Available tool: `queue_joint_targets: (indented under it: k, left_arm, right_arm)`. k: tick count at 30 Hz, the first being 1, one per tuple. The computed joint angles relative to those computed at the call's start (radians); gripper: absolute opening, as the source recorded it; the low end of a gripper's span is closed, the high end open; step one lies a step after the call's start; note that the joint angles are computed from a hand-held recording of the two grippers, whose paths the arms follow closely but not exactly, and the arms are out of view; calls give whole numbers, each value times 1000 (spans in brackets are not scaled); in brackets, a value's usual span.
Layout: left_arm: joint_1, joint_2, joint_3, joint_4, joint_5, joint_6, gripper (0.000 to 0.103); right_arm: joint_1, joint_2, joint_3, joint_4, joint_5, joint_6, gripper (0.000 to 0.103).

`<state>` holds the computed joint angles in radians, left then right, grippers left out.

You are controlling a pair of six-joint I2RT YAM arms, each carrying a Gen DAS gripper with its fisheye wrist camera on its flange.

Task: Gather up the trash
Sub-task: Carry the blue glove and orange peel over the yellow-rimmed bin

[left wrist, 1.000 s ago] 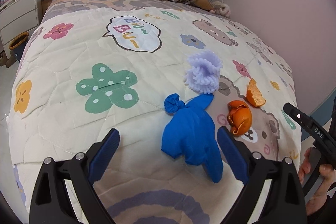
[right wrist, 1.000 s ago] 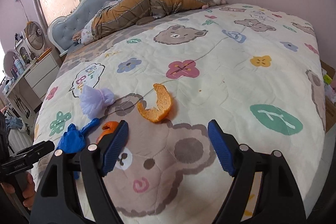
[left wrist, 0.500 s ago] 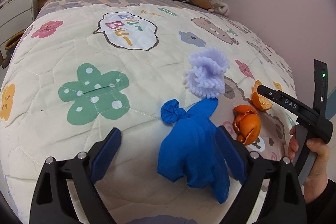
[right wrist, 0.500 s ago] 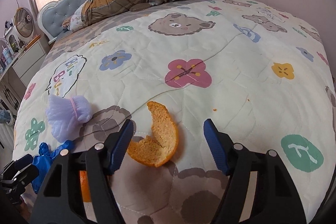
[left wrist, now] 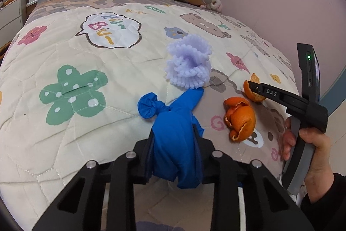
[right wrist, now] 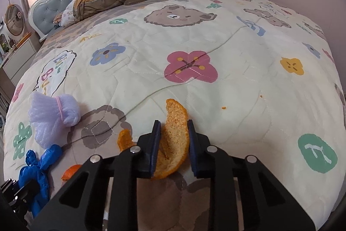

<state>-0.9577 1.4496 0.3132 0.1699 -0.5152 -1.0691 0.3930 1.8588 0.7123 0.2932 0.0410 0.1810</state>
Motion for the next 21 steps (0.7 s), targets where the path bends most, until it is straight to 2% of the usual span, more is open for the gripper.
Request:
queue_joint_targets:
  k: [9,11,17,21]
  left_arm:
    - [-51,-110,-29,-81,-41,-40,24]
    - [-68,-144,-34,-118,-53,-66,24]
    - [-124,-238,-43,-230,-93,-134,23]
    - [-190,-307,-37,-346,-138,-207,22]
  right_arm:
    - [29,-69,-40,-6,27,5,13]
    - [38,-92,-52,-13,30,7,9]
    - [64,-165,-91,-42,48,-2,8]
    - [72,-216,-126,-49,48,2,7]
